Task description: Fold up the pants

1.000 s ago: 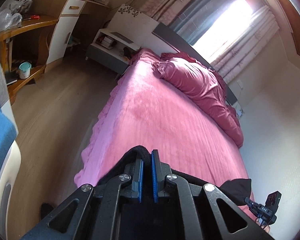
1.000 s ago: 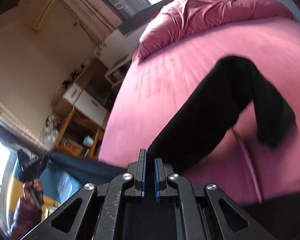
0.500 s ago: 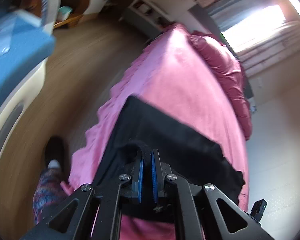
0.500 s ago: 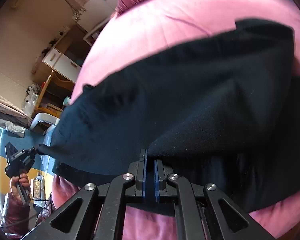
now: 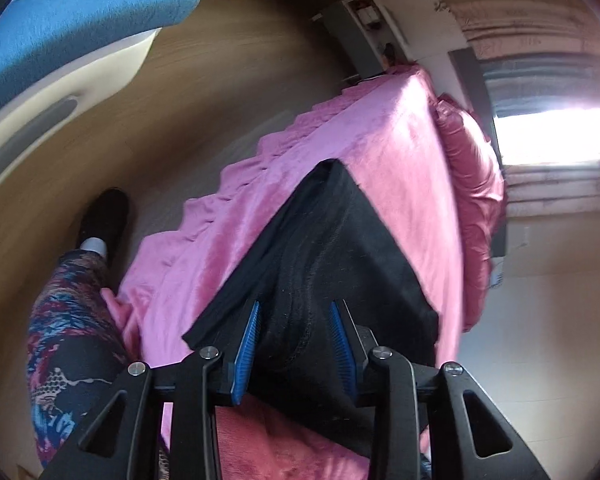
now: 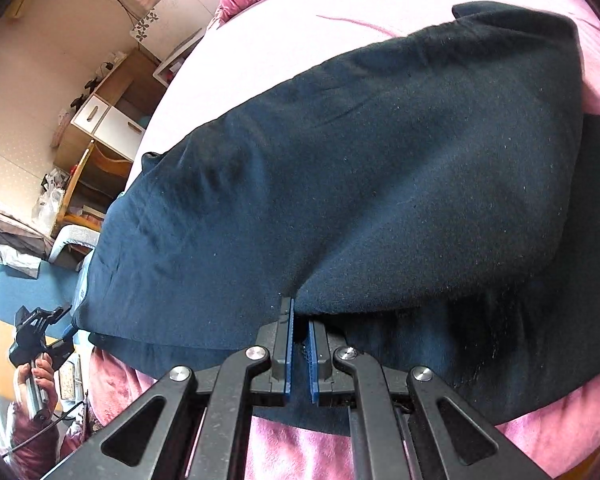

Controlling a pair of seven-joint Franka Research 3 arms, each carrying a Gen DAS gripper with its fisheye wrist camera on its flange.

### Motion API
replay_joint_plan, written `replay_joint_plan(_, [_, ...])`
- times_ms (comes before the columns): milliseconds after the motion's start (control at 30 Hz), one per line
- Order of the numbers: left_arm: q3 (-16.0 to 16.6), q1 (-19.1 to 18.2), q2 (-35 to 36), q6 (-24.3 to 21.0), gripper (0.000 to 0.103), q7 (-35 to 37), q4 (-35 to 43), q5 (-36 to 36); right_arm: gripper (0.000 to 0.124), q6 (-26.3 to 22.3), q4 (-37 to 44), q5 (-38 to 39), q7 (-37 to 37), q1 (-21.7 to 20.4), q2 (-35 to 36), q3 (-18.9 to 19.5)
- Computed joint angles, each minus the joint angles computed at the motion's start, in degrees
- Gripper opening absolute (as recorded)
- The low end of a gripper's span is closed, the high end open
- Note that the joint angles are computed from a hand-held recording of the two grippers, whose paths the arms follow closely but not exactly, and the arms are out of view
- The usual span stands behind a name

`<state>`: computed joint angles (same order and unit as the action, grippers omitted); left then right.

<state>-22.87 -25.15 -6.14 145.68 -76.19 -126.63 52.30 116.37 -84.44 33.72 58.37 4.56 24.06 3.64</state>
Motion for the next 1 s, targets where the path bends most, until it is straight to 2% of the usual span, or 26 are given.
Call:
replay_joint_plan(67, [0.4,-0.9,0.5,-1.9,0.022,7.1,0.7,-6.3,0.006,0.1,-0.4,0.3,-0.5,-0.2,-0.8,0.1])
replay_joint_plan(100, [0.7,-1.2,0.8,-2.6,0.009,10.5,1.3,-8.8,0.006,0.2,-0.8,0.6,-1.0,-0.3,-1.4,0.1])
replay_joint_plan(233, [0.6,-1.6,0.3,-5.8,0.005,17.6,2.6,-12.0,0.006,-0.3,-2.3,2.7,-3.0,-1.2,-4.0,0.0])
replay_joint_plan(367, [0.5,-2.1,0.3,-8.7,0.005,23.3,3.8,-15.8,0.006,-1.4,-5.1,4.3,-5.2,-1.7,-7.1,-0.5])
replay_joint_plan(667, [0.4,-2.4,1.4,-7.8,0.005,23.9,3.0,-18.4,0.006,-1.5,-9.5,0.3,-4.2,-0.4,-7.4,-2.1])
replay_joint_plan(800, [0.4,-3.0,1.9,-11.3,0.005,26.7,4.7,-20.2,0.005,-0.7,-10.1,-1.2,-5.6,-0.1,-7.9,-2.0])
replay_joint_plan(867, [0.5,-3.1,1.7,-11.2,0.005,26.6,4.6,-20.7,0.005,-1.3,-9.8,-1.2,-5.4,-0.2,-7.6,-2.1])
replay_joint_plan(967, [0.9,-3.5,2.4,-12.7,0.012,30.9,5.7,-24.9,0.008,-5.1,-6.7,-0.9,-4.0,-1.0,-4.7,-2.2])
replay_joint_plan(1000, [0.9,-3.6,2.4,-13.9,0.024,30.9,6.0,-26.4,0.009,-6.3,-5.7,0.1,-4.2,-1.6,-4.1,-2.0])
